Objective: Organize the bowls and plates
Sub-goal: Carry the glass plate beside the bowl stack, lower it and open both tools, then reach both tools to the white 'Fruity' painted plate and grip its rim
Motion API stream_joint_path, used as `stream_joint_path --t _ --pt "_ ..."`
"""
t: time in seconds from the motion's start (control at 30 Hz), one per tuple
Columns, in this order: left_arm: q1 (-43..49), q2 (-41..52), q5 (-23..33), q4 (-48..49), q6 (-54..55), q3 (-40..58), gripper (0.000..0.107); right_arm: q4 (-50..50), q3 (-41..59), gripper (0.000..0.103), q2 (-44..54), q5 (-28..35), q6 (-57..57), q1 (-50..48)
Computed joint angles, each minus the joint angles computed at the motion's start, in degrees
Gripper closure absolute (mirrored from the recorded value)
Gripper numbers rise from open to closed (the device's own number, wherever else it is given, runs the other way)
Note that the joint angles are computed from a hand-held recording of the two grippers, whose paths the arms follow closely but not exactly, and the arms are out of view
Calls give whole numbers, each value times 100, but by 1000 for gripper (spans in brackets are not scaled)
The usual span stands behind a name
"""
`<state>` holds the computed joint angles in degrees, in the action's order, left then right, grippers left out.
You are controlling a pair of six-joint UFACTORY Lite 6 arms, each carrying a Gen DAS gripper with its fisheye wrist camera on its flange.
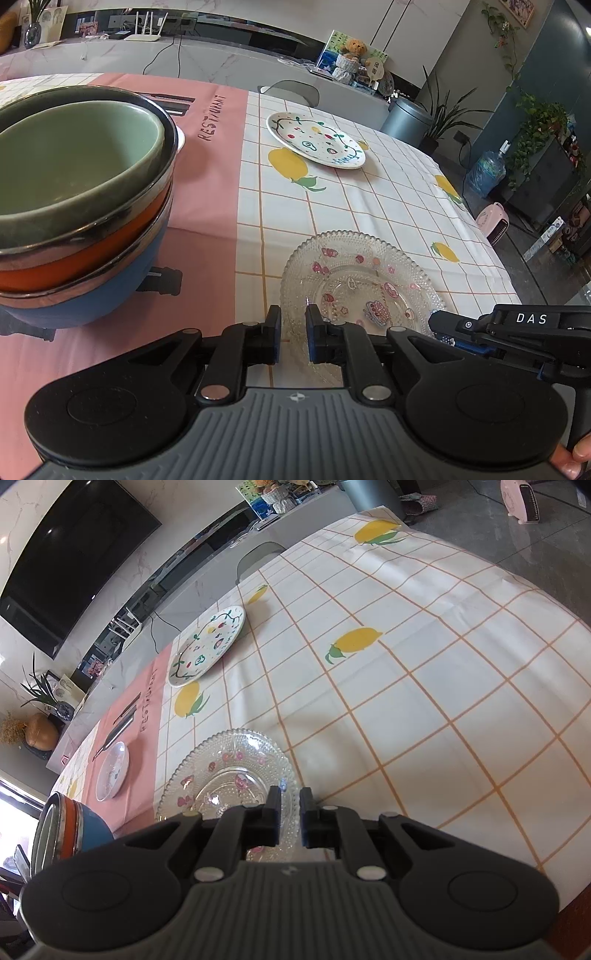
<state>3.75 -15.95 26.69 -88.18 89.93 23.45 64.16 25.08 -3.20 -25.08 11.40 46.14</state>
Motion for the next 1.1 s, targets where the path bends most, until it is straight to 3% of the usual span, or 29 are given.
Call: stream_joint_path --t 0.33,0.47,0.53,0.7,1.1 --pt "-245 -349 -301 339 -130 -102 88 470 -32 92 -38 -205 -40 250" --pt "-232 -738 -190 445 -1 -265 70 878 -75 63 -247 -278 -296 345" --pt "-155 -840 -53 631 -134 -265 61 1478 15 61 -300 -266 -888 398" --pt "152 -943 372 1187 -775 -107 55 2122 -14 57 -530 -371 -1346 586" --pt "553 -1782 1071 1812 -1476 11 54 3285 371 51 -632 -736 -2369 1213"
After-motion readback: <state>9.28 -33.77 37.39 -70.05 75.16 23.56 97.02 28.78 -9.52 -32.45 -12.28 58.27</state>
